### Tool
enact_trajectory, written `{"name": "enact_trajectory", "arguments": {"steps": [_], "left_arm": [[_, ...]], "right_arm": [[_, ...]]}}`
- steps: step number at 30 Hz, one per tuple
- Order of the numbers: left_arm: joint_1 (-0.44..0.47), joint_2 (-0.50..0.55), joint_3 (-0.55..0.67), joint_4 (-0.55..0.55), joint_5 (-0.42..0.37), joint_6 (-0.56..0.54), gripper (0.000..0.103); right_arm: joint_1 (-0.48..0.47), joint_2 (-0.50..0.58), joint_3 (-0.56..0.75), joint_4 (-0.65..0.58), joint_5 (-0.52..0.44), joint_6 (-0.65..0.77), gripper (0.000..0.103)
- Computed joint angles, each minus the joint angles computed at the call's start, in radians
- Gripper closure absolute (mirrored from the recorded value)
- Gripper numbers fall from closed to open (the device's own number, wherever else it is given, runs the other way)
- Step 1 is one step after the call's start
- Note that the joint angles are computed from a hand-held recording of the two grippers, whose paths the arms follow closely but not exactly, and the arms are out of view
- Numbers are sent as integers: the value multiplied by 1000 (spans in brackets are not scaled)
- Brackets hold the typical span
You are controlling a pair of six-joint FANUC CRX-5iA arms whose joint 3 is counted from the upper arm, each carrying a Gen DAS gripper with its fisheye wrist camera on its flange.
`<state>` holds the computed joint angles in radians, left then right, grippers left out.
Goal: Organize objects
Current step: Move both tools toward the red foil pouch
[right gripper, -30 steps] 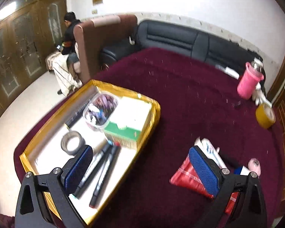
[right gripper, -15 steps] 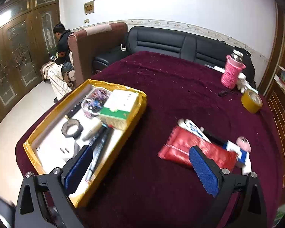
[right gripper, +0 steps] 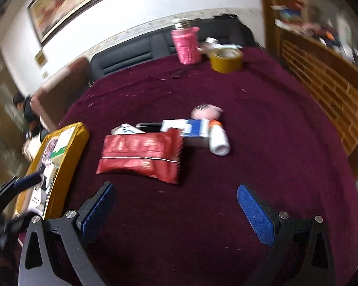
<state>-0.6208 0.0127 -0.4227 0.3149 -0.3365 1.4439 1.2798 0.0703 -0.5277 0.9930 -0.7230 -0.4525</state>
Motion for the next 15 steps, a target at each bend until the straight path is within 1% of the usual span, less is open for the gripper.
{"name": "enact_trajectory", "arguments": {"steps": [1,2,3,4,5,7,8,9,10,12,13,15], "left_arm": [[7,31,13,59,0,-70,12],[16,78,51,85,-11,-98,12],[19,103,55,146,-9,-152,12],[28,147,71,260,-23,-249,12],[35,185,93,321,-39,-293,12],[51,265,159,381,-80,-325,12],[62,310,204,396,-117,-343,12],[66,337,236,373,-137,-327,12],[73,374,295,304,-172,-274,12],[81,426,379,206,-233,-205,12],[83,436,394,194,-255,-204,12],[83,433,383,217,-275,-252,12]], "right_arm": [[-10,-11,-20,13,14,-26,0],[-23,-25,-46,28,29,-59,0],[-33,-33,-62,38,40,-82,0],[-43,-41,-78,48,53,-104,0],[-57,-52,-98,63,74,-132,0],[-76,-62,-121,82,99,-164,0],[-85,-65,-131,90,110,-178,0],[-90,-66,-136,94,116,-188,0],[-94,-67,-140,95,122,-193,0],[-105,-72,-151,94,137,-202,0],[-108,-73,-155,95,142,-205,0],[-116,-71,-157,94,147,-206,0]]}}
